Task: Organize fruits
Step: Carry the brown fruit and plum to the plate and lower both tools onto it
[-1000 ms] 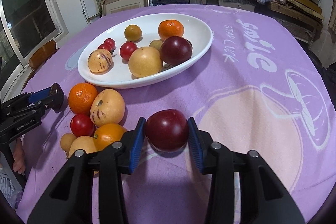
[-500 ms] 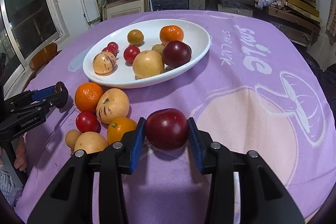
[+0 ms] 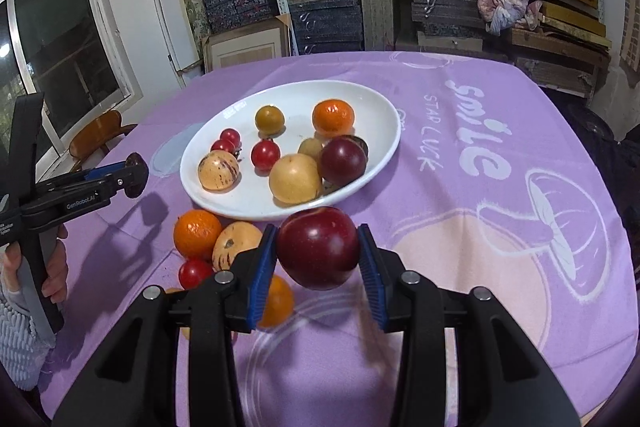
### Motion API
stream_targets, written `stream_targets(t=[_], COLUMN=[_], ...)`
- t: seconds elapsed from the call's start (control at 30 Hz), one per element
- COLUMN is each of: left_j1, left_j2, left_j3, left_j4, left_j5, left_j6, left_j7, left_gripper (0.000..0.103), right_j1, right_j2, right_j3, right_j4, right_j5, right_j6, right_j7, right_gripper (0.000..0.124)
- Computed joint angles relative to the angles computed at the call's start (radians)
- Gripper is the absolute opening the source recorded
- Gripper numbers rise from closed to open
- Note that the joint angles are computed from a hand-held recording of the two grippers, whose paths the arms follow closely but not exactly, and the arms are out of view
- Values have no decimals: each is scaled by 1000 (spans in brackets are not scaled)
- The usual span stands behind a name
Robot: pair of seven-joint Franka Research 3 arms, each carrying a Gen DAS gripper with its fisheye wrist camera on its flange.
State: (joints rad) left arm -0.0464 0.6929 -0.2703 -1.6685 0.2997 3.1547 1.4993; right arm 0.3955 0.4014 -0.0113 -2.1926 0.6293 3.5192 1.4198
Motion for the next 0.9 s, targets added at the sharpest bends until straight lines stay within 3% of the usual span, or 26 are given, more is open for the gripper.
stream_targets(t=[0.13, 0.37, 0.6, 0.67, 0.73, 0.8, 0.9], left_j1=[-19, -116, -160, -168, -174, -177, -172], left_j2=[68, 208, 332, 350, 355, 344, 298], left_j3=[-27, 10, 28, 35, 43, 57, 66], left_j4=[140, 398, 616, 649, 659, 637, 557], left_j5=[-14, -55, -108, -117, -125, -125, -116], left_j6=[-76, -228, -347, -365, -373, -353, -296], left_j7=[20, 47, 83, 91, 91, 78, 67], left_gripper=[45, 45, 45, 45, 45, 46, 55], right_j1=[184, 296, 268, 244, 211, 177, 103], right_j2=[44, 210, 337, 357, 360, 332, 260], right_j3=[-197, -389, -437, -422, -384, -338, -239], right_j4=[131, 360, 541, 572, 572, 527, 426], right_j5=[120, 32, -81, -105, -113, -113, -133], right_j6=[-120, -293, -413, -425, -381, -320, -211], right_j7=[-121, -20, 97, 116, 128, 142, 150], right_gripper=[39, 39, 39, 39, 46, 67, 72])
